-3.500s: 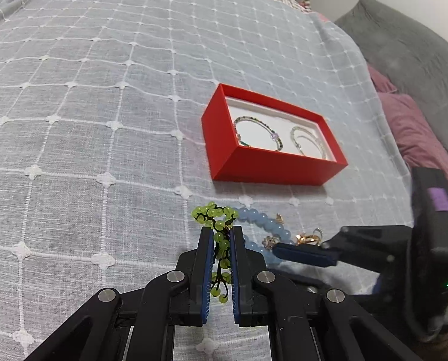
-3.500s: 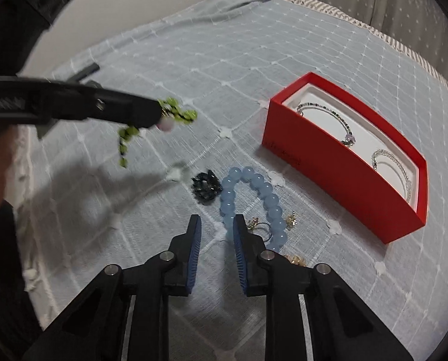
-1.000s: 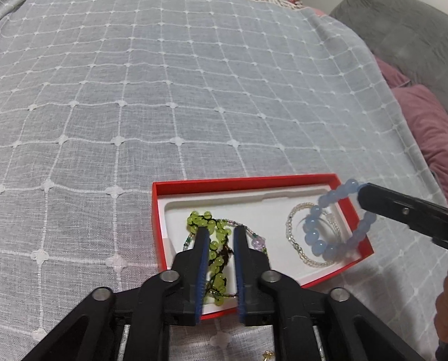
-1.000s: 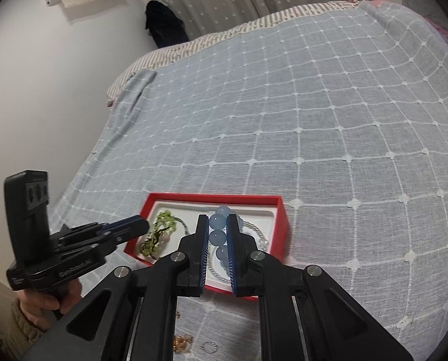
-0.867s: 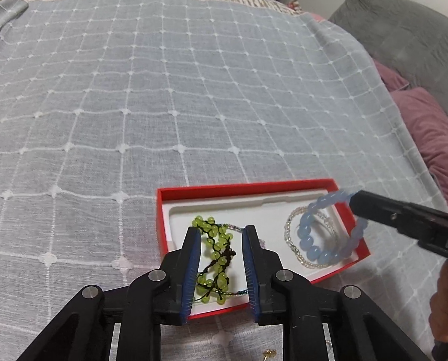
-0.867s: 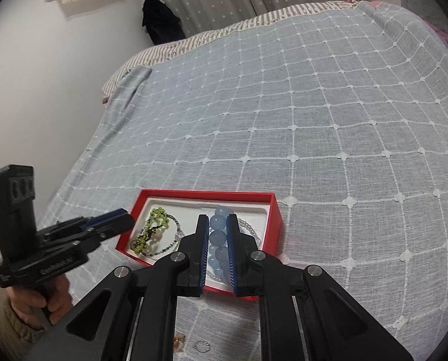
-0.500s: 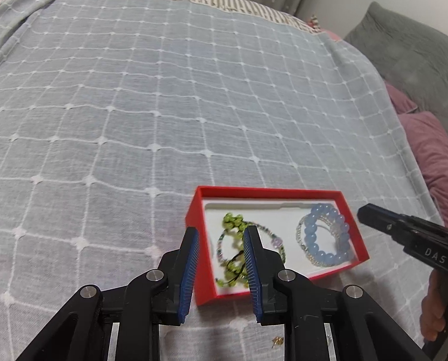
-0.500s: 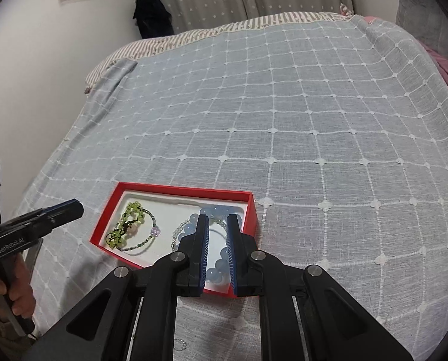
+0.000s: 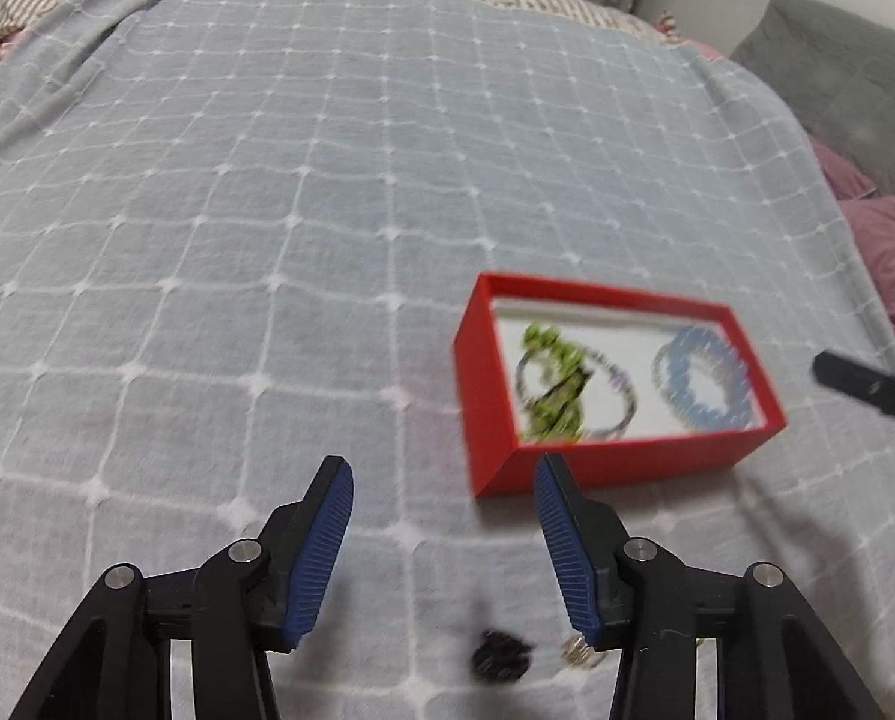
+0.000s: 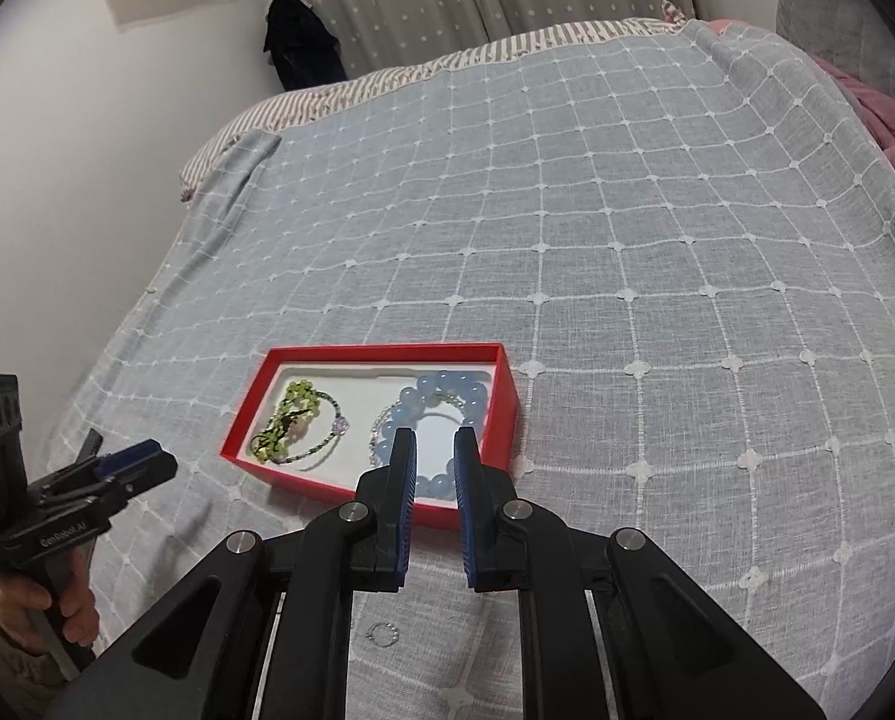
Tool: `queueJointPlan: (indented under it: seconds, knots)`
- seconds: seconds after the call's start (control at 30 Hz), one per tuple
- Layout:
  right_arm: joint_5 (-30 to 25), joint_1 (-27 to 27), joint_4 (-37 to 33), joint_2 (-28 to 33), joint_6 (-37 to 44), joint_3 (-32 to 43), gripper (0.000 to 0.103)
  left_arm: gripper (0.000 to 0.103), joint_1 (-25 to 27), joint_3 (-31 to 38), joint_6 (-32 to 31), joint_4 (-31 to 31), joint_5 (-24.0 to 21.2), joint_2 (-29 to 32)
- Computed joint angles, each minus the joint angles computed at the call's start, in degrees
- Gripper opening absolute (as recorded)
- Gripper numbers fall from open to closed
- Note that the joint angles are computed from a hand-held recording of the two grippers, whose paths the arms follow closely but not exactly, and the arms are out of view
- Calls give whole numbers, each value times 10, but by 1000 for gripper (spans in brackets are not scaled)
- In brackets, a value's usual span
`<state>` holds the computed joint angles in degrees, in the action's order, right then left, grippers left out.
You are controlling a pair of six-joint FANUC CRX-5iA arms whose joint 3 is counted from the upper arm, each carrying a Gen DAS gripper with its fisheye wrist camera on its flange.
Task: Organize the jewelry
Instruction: 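Open both grippers to release the bracelets and withdraw from the box, then reach the right gripper to the gold ring and grasp it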
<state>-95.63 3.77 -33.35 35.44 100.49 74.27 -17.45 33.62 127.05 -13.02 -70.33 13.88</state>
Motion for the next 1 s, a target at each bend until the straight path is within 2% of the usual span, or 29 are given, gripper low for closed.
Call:
queueJointPlan:
  seconds: [0.13,0.3,0.37,0.43,0.5,0.57,0.8,1.0]
  knots:
    - [4,13,17,-24,19,-44,32,62,-4,-11,-1,-3,-15,-3]
    - [12,31,38,-60,61,-105,35,65,-10,-21,1,-6,-23,-4]
    - [19,33,39,-76,77,-129,41,71,-17,-18,3,-19,-27,-5]
    - [27,33,40,-95,93,-155,60,78,-24,-19,2,-31,-27,-8]
    - [39,34,45,-116,113,-189,67,86,-28,-25,4,-36,-21,-12]
    - [42,37,52,-128,127,-210,67,91,-29,-32,6,-34,-15,-17]
    - [8,41,48,-125,126,-224,67,93,-35,-29,-2,-28,-29,-11]
    - [1,48,49,-128,135,-233,67,95,-37,-27,2,-29,-43,-4]
